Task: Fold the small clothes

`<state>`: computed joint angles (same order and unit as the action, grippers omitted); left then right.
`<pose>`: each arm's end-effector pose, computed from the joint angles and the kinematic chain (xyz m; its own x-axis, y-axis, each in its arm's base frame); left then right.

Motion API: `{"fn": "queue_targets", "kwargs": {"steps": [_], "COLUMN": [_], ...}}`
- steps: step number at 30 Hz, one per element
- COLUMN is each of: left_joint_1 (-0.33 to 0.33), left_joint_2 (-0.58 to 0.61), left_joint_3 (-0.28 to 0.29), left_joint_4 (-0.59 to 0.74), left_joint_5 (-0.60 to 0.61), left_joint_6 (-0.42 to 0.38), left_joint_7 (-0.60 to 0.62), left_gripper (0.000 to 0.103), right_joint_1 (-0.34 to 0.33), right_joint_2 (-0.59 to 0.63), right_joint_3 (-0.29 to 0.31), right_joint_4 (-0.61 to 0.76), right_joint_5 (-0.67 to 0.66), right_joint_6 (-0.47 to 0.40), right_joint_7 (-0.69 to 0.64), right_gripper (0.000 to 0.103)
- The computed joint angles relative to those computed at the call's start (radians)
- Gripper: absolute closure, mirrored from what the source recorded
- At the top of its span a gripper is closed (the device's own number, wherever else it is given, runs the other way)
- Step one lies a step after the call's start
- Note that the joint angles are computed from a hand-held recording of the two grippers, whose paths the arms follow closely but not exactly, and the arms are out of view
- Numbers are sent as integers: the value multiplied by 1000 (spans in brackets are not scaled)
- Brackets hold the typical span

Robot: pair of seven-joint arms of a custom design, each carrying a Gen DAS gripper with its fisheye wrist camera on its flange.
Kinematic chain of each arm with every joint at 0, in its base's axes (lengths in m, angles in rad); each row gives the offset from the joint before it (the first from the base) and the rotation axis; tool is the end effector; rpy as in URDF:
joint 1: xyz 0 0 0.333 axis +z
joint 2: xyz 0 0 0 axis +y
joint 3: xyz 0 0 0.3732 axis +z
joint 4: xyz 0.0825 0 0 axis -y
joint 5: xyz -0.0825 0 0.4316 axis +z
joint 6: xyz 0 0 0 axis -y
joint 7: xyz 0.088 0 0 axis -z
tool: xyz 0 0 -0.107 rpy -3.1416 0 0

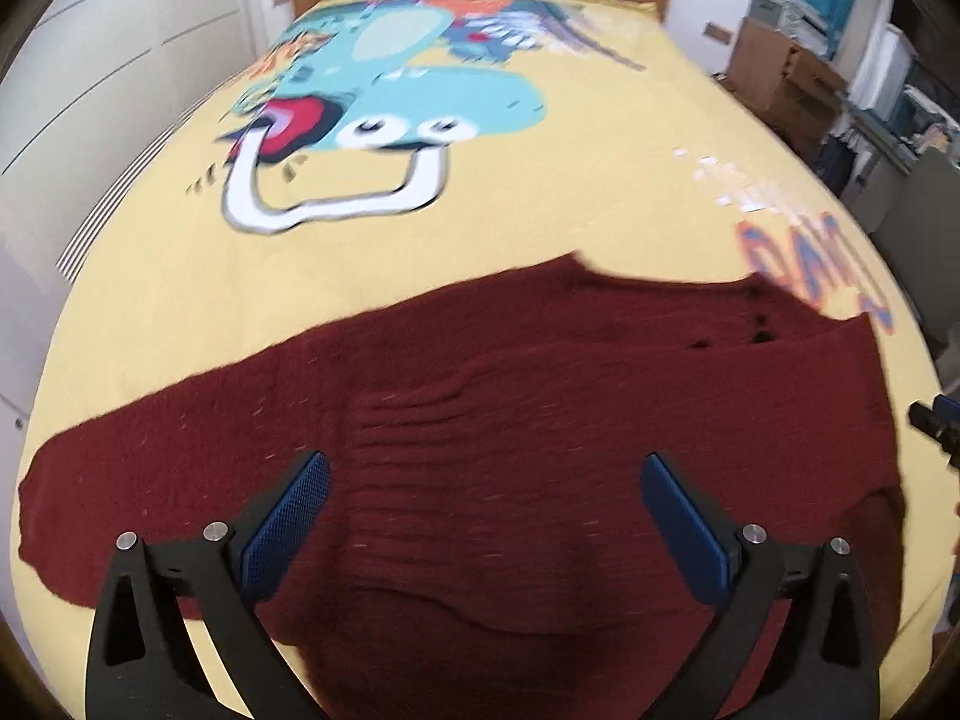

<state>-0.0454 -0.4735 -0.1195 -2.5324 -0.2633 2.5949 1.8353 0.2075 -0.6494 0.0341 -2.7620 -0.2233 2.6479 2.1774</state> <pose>0.4476 -0.0739 0.5243 -0.2522 -0.9668 0.0415 -0.8302 0.1941 -0.5226 0.3698 0.0976 0.4803 -0.1667 -0.9804 -0.1053 -0.8313 0.1972 -0.5197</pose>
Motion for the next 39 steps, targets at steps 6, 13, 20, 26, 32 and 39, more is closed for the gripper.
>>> {"fn": "queue_targets", "kwargs": {"steps": [6,13,20,26,32,39], "left_joint_1": [-53,-26,-9,-14,-14,2], "left_joint_2": [-17,40,62,54,45,41], "left_joint_3": [-25,-84,-63,-27,-30,-57], "left_joint_4": [-33,-78,-118,-134,-147,-152], "left_joint_5": [-51,58,130,103,86,105], "left_joint_6": [-2,57,105,121,121,132], "left_joint_7": [-26,-105,-117,-77,-56,-91], "left_gripper": [1,1,1,1,1,1], "right_joint_1": [-44,87,122,94,81,97], "right_joint_2": [65,200,284,255,228,241], "right_joint_3": [177,129,93,66,39,23], "right_joint_4": [55,98,109,66,23,13], "right_joint_5": [-71,-143,-169,-182,-134,-108], "right_joint_6": [68,86,71,71,105,128], "right_joint_7": [116,217,239,243,199,191], "right_gripper": [0,1,1,1,1,0]}}
